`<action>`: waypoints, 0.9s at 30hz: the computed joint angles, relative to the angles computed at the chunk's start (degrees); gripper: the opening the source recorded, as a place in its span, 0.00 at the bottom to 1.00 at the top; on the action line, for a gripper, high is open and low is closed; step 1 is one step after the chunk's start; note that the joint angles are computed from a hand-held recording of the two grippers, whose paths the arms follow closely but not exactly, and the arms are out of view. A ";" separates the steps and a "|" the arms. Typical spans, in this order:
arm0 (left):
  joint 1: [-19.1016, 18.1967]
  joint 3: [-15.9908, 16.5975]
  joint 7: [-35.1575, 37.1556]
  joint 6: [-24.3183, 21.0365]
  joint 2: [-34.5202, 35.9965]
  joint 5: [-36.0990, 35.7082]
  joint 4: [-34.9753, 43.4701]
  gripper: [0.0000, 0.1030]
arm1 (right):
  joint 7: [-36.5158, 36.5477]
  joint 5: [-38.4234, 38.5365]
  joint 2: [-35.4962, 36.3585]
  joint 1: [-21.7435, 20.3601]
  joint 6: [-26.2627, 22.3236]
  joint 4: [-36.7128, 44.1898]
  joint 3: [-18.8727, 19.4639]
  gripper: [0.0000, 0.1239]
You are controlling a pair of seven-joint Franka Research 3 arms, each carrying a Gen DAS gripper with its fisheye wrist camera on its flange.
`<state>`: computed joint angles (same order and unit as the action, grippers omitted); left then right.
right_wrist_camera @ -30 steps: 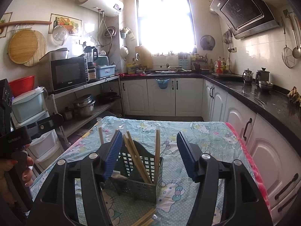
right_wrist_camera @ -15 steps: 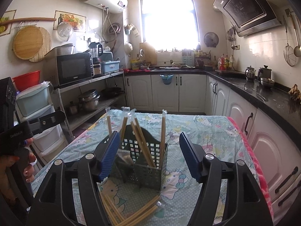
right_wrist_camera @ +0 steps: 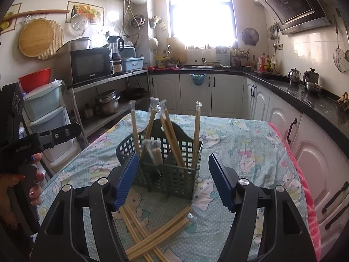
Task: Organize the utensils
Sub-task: 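Move both open tools back from the caddy toward the chopstick pile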
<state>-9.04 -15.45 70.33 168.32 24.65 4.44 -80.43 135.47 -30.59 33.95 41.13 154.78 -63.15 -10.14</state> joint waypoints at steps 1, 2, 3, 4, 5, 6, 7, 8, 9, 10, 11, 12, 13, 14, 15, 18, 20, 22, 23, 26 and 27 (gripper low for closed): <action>0.15 -0.07 -0.08 -0.06 -0.24 -0.17 -0.59 0.90 | -0.20 0.11 -0.09 0.02 -0.13 -0.21 0.17 0.52; 0.24 -0.08 -0.14 -0.05 -0.49 -0.25 -1.16 0.90 | -0.55 0.33 -0.13 -0.04 -0.23 -0.35 0.44 0.52; 0.19 0.04 -0.31 -0.10 -0.68 -0.19 -1.59 0.90 | -0.88 0.51 -0.15 -0.07 -0.32 -0.49 0.65 0.52; 0.12 0.19 -0.49 -0.11 -0.87 -0.09 -2.02 0.90 | -0.90 0.54 -0.30 0.05 -0.36 -0.89 0.67 0.52; 0.06 0.33 -0.69 -0.34 -1.05 0.02 -2.45 0.90 | -1.09 0.74 -0.40 0.01 -0.39 -1.17 0.86 0.52; 0.14 0.26 -0.69 -0.50 -1.12 -0.04 -2.70 0.90 | -1.41 1.02 -0.55 -0.08 -0.35 -1.59 1.14 0.52; 0.17 0.29 -0.76 -0.64 -1.28 -0.03 -3.14 0.90 | -1.68 1.26 -0.58 -0.06 -0.57 -1.77 1.33 0.52; 0.06 0.44 -0.93 -0.74 -1.33 0.09 -3.34 0.90 | -2.02 1.44 -0.57 -0.05 -0.77 -1.87 1.49 0.52; 0.01 0.54 -1.08 -0.77 -1.47 0.19 -3.75 0.90 | -2.28 1.57 -0.61 -0.05 -0.85 -2.02 1.58 0.52; 0.01 0.58 -1.15 -0.96 -1.59 0.25 -4.08 0.90 | -2.50 1.67 -0.66 0.00 -0.92 -2.29 1.68 0.52; 0.01 0.63 -1.22 -1.13 -1.60 0.30 -4.18 0.90 | -2.69 1.79 -0.75 0.04 -0.96 -2.57 1.78 0.52; 0.02 0.63 -1.23 -1.24 -1.65 0.34 -4.38 0.90 | -2.86 1.92 -0.88 0.07 -1.03 -2.91 1.89 0.52; 0.03 0.61 -1.19 -1.44 -1.68 0.37 -4.51 0.90 | -3.10 2.09 -0.98 0.06 -1.14 -3.13 2.03 0.52; -0.09 0.80 -1.35 -1.65 -1.80 0.55 -4.84 0.90 | -3.26 2.24 -1.06 0.05 -1.22 -3.36 2.13 0.52; -0.12 0.85 -1.39 -1.88 -1.85 0.64 -5.02 0.90 | -3.48 2.43 -1.10 -0.02 -1.29 -3.49 2.25 0.52; -0.19 1.00 -1.50 -2.41 -2.04 0.81 -5.68 0.90 | -4.05 2.88 -1.43 -0.09 -1.51 -4.39 2.60 0.52; -0.14 0.98 -1.49 -2.75 -2.17 0.78 -6.15 0.90 | -4.06 2.93 -1.62 -0.02 -1.60 -4.95 2.59 0.52; -0.28 1.13 -1.41 -3.59 -2.18 1.05 -6.26 0.90 | -4.22 3.33 -1.78 -0.15 -1.88 -5.43 2.87 0.52; -0.37 1.22 -1.41 -3.81 -2.17 1.18 -6.32 0.90 | -4.25 3.49 -1.83 -0.17 -2.16 -5.61 2.95 0.52; -0.61 1.33 -1.15 -5.06 -1.96 1.52 -6.30 0.90 | -4.33 3.75 -1.84 -0.25 -2.80 -5.96 3.12 0.52; -0.67 1.32 -1.02 -5.62 -1.75 1.54 -6.06 0.90 | -4.26 3.81 -1.81 -0.23 -3.15 -5.98 3.14 0.52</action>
